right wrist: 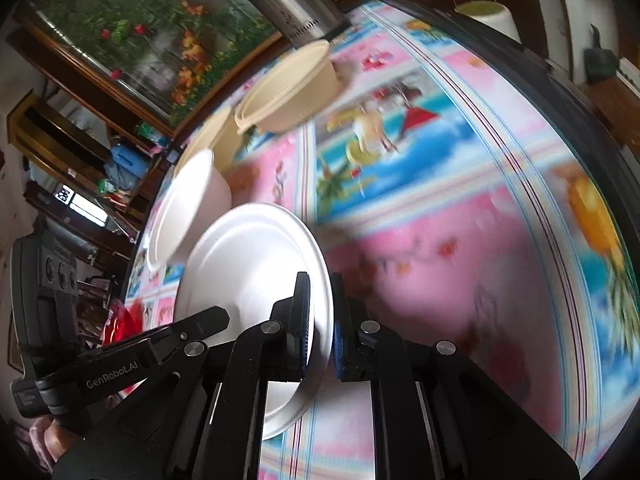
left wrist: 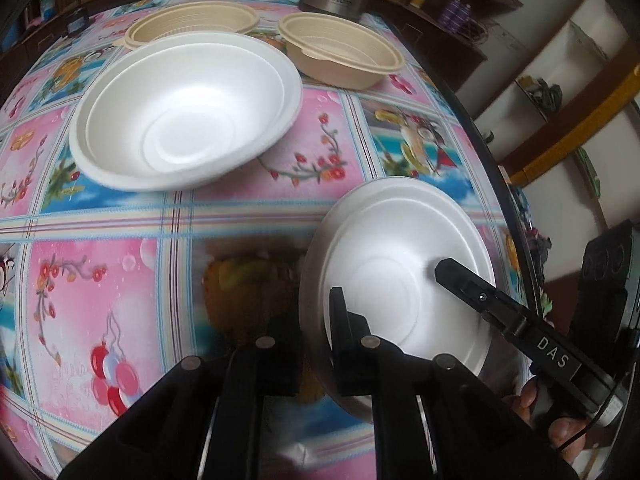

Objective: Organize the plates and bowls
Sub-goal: 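Lift the white foam plate with the right tool toward the red plates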

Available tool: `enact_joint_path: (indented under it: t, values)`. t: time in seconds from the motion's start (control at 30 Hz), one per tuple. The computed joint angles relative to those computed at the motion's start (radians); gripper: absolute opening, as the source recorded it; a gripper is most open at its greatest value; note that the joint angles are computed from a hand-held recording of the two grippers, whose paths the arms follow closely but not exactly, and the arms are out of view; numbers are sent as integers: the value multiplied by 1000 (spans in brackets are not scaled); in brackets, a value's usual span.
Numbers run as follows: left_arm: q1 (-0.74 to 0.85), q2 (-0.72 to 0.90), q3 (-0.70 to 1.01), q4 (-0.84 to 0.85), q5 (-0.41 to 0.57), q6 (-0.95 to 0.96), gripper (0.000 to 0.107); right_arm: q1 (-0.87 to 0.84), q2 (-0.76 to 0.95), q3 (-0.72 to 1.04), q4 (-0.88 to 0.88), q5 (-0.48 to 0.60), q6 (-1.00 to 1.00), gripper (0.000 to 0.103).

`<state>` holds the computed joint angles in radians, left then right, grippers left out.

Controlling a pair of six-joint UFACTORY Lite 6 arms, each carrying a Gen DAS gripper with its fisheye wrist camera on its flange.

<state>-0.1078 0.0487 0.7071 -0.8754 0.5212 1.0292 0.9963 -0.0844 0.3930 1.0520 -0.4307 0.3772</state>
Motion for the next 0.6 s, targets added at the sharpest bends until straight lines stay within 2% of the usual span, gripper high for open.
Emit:
enact_joint_path:
  t: [0.13, 0.33, 0.43, 0.57, 0.6]
  values:
    - [82, -77, -80, 2, 39, 93, 10, 89, 14, 72, 325, 22, -271, 8]
    - [416, -113, -93, 60, 165, 267, 10, 145, 195, 340, 532, 68, -546, 8]
    - [608, -73, -29, 77, 242, 363, 10, 148, 361, 582, 730, 97, -845, 8]
    - [857, 40, 140, 90, 352, 441, 10, 150, 604, 962, 998, 107, -1264, 9]
    - [913, 82, 201, 90, 380, 448, 10, 154, 669, 1067, 1088, 79, -1369, 9]
